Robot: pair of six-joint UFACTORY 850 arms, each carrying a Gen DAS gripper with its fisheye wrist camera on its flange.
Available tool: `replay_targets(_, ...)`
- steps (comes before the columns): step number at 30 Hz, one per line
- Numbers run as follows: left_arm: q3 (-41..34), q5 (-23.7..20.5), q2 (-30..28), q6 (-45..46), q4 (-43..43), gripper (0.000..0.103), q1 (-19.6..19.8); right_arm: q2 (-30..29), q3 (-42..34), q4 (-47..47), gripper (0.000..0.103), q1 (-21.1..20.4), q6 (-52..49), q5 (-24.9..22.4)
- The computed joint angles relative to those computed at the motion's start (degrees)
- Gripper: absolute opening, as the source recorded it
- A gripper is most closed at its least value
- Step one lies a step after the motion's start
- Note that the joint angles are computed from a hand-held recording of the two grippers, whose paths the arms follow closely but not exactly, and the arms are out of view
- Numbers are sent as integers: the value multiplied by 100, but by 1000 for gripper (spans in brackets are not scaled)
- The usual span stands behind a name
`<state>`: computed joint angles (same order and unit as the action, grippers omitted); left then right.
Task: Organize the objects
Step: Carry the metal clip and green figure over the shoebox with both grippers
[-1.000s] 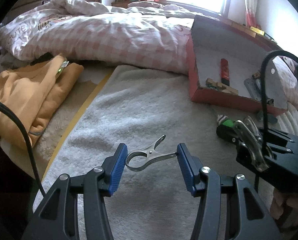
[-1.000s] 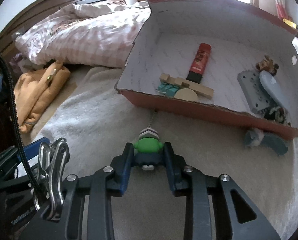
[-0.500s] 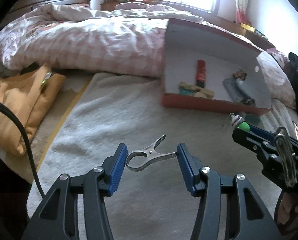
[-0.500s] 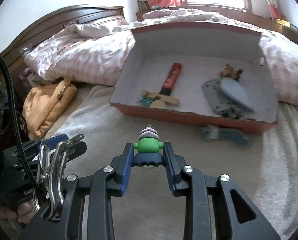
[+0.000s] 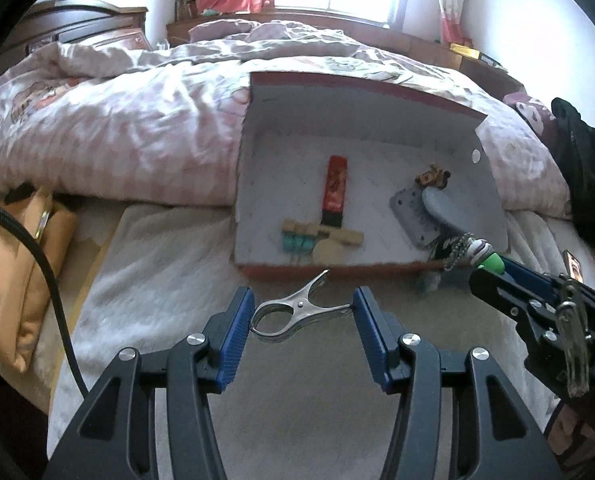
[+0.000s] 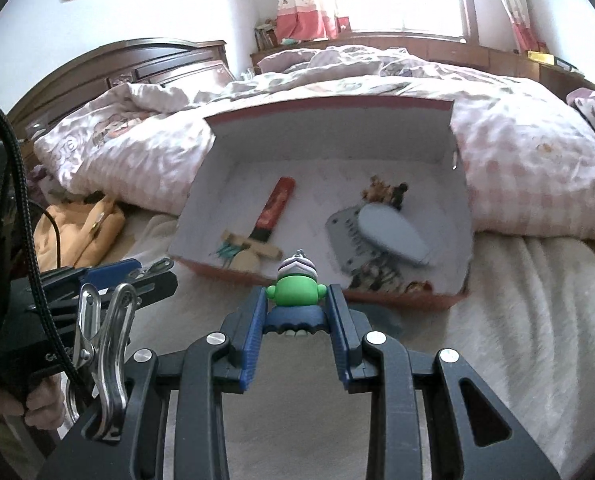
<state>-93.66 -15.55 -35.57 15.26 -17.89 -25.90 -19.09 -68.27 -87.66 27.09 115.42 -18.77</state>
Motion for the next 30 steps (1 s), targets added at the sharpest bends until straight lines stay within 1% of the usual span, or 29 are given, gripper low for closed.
replay_targets(4,-376,-66,-226,-181,252,51,-70,-41,-101,-102,31,-133,27,-32)
replay_targets(11,-1097,-179,-675,-446,642,51,-165,-291,-439,-116,31,-322,-140,-46)
replay_targets(16,-1737,-358,-1107,-741,1013,51,-208,-503,-644,-206,31,-407,-82,-164)
replay_targets(22,-2484,-637,-1620,-1207,1597,51,-253,-704,-823,-73,31,-556,-146,-157)
replay_targets(26,-2730,-695,-1795,-1287,1742,51,-278,-754,-847,-134,31,-619,-4,-164)
replay_targets(30,-2905,-762,-1930,-1270,1744,51,-288,-822,-893,-63,31,-629,-98,-196)
